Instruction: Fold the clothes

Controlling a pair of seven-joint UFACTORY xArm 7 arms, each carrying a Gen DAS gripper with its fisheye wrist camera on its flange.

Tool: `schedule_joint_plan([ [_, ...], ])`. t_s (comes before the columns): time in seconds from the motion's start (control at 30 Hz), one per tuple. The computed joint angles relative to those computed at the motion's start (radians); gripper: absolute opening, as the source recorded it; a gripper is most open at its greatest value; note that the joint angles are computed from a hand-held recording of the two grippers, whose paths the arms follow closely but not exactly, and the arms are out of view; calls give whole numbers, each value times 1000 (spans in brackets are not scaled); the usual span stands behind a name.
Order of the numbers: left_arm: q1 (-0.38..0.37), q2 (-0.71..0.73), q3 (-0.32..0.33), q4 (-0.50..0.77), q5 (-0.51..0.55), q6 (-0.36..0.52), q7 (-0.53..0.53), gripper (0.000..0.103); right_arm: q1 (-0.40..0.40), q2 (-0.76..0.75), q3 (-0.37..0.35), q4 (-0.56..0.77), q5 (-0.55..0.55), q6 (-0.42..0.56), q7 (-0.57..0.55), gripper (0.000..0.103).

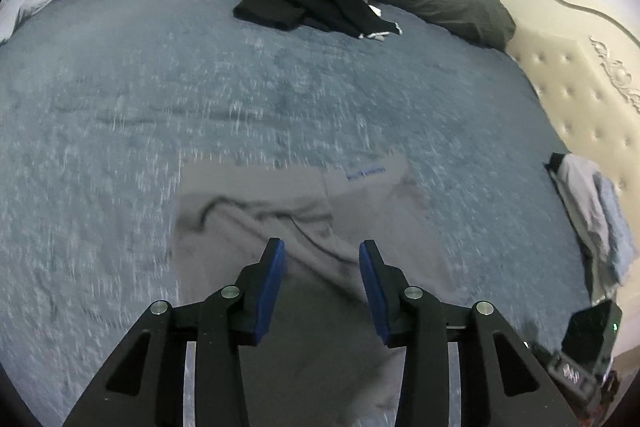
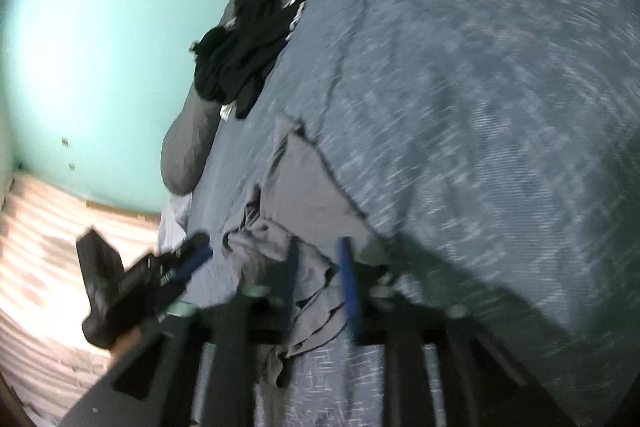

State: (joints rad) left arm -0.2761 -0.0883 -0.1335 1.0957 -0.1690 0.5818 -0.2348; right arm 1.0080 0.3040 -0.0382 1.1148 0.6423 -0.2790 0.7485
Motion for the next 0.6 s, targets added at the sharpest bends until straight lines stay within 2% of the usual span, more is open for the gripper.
schedule_joint_plan([
  [0.17,5,81,0,103,38,33,5,42,39,31,-53,55,-47,54,2,33],
  [0.37,2,166,-3,202,77,81,-2,42,198,78,-253,120,-122,178,68,33],
  [0.6,-3,243,0,263,97,112,7,42,261,124,-353,191,-268,290,151,33],
])
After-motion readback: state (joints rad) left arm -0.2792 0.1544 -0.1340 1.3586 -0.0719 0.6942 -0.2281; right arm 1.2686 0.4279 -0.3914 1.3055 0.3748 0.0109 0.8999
